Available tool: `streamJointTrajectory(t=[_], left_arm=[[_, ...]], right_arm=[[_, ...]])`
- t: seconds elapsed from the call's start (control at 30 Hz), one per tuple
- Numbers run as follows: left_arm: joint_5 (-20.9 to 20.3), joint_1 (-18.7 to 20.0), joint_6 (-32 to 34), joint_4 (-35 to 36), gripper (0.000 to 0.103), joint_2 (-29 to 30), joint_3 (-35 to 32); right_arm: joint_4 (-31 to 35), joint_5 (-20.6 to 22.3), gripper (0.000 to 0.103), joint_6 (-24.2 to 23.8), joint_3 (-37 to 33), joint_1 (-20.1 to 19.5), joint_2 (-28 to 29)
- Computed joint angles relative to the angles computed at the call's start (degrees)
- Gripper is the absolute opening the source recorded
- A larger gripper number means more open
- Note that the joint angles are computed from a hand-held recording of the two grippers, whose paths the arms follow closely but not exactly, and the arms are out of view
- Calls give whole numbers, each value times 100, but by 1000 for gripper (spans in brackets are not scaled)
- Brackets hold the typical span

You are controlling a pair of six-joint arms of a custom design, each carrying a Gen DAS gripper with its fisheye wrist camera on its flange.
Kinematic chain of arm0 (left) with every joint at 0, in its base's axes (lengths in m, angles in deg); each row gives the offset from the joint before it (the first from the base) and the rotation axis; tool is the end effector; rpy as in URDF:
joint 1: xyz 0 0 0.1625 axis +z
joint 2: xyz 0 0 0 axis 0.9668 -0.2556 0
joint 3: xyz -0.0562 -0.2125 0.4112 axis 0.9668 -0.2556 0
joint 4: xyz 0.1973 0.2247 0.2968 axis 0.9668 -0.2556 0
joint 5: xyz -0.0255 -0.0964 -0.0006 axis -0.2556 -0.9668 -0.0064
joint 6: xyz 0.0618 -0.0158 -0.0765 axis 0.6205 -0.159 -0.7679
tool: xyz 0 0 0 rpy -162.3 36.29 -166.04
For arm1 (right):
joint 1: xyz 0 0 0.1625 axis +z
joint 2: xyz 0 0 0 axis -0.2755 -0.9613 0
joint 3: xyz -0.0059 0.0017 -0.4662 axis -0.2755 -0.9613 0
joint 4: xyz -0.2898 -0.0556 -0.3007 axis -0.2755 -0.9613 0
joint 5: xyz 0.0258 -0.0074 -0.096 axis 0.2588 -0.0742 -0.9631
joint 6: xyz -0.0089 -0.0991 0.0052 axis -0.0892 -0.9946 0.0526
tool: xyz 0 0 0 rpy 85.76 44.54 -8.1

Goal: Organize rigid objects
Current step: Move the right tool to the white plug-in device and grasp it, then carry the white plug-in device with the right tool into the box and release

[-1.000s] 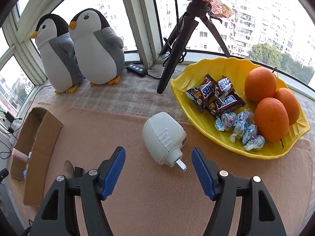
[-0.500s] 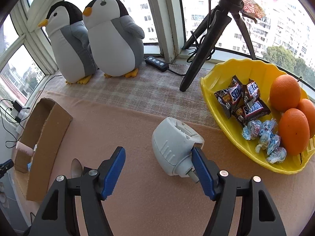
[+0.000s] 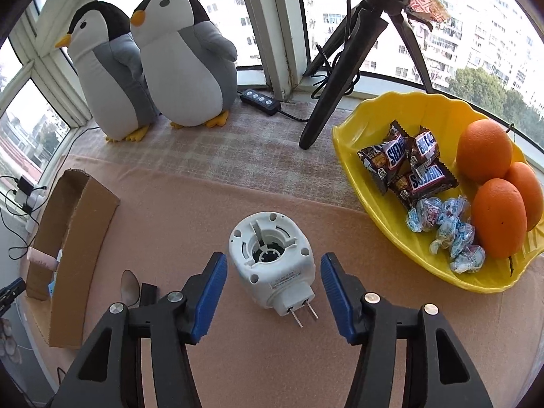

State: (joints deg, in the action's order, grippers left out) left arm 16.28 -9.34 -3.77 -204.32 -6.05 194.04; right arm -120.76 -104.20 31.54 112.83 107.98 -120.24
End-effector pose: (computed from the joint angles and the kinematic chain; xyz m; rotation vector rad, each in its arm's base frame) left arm -0.0117 -0.5539 0.2375 -0.2202 2.2401 -0.7990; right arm 0.1191 -0.8225 0.0935 0.5684 -2.5388 0.3702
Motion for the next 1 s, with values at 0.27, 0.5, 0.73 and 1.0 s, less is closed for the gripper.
streamJointTrajectory(t=[0.27, 0.5, 0.73, 1.0], left_arm=[[48, 25, -94, 60, 33, -49, 25], [34, 20, -65, 73, 33, -12, -5], [49, 12, -41, 52, 33, -19, -14], [47, 18, -68, 51, 33, -56, 9]], right_arm=[[684, 321, 46, 361, -465, -89, 82], [991, 113, 43, 432, -710, -97, 156], [1469, -139, 37, 422, -950, -76, 296], [2466, -25, 37, 671, -1451, -51, 475]])
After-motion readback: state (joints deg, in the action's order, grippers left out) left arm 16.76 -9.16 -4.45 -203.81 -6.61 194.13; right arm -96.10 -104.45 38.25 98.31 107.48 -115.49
